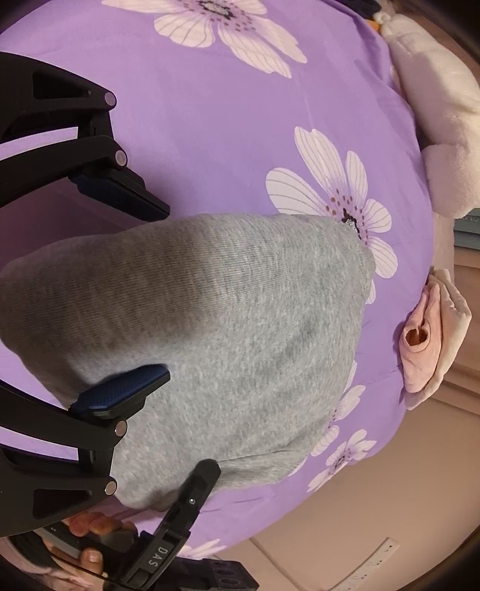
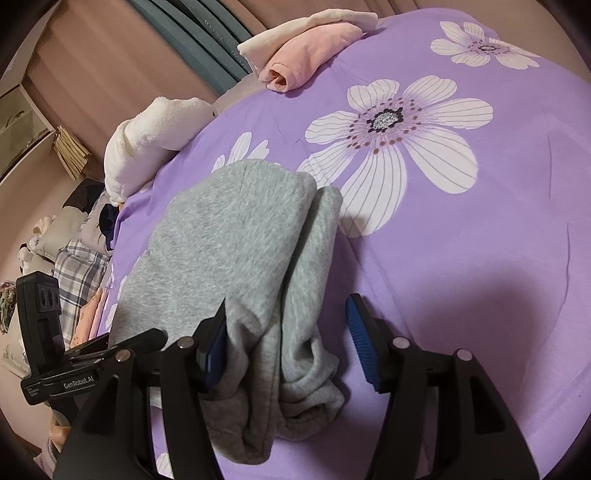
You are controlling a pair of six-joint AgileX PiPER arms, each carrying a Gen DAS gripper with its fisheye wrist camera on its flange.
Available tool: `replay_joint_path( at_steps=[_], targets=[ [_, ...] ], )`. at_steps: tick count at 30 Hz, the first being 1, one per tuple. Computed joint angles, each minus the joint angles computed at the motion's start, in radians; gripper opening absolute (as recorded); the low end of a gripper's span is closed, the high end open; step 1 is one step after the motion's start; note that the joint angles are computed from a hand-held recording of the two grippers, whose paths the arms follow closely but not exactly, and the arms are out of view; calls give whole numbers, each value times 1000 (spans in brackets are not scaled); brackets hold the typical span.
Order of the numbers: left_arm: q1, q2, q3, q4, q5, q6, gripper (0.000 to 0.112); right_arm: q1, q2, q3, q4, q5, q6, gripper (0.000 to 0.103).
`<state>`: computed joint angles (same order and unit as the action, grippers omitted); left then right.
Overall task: Fold small clothes
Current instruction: 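Open the right gripper and lift it off the grey bundle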
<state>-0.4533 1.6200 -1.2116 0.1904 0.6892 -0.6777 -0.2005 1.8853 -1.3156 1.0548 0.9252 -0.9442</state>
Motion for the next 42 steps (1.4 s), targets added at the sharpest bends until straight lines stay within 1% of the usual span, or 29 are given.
replay_joint_path(
  at_steps=[5,14,34,39,42],
  targets=[
    [0,-12,11,-6,6,-8,80,-10,-4,9,3,2,-11,59],
    [-26,-23,14,39,33,-59,80,-27,-17,30,5,3,-20,60],
    [-65,-35,25,125,62,-132,80,-45,-28,56,10,4,-41,61],
    [-73,-42,27,141,74,-142,80,-44,-43,72,7,-6,-43,61],
    [-83,-59,37,152,84,-149,80,-39,-68,90,-2,-29,-45,63]
  ],
)
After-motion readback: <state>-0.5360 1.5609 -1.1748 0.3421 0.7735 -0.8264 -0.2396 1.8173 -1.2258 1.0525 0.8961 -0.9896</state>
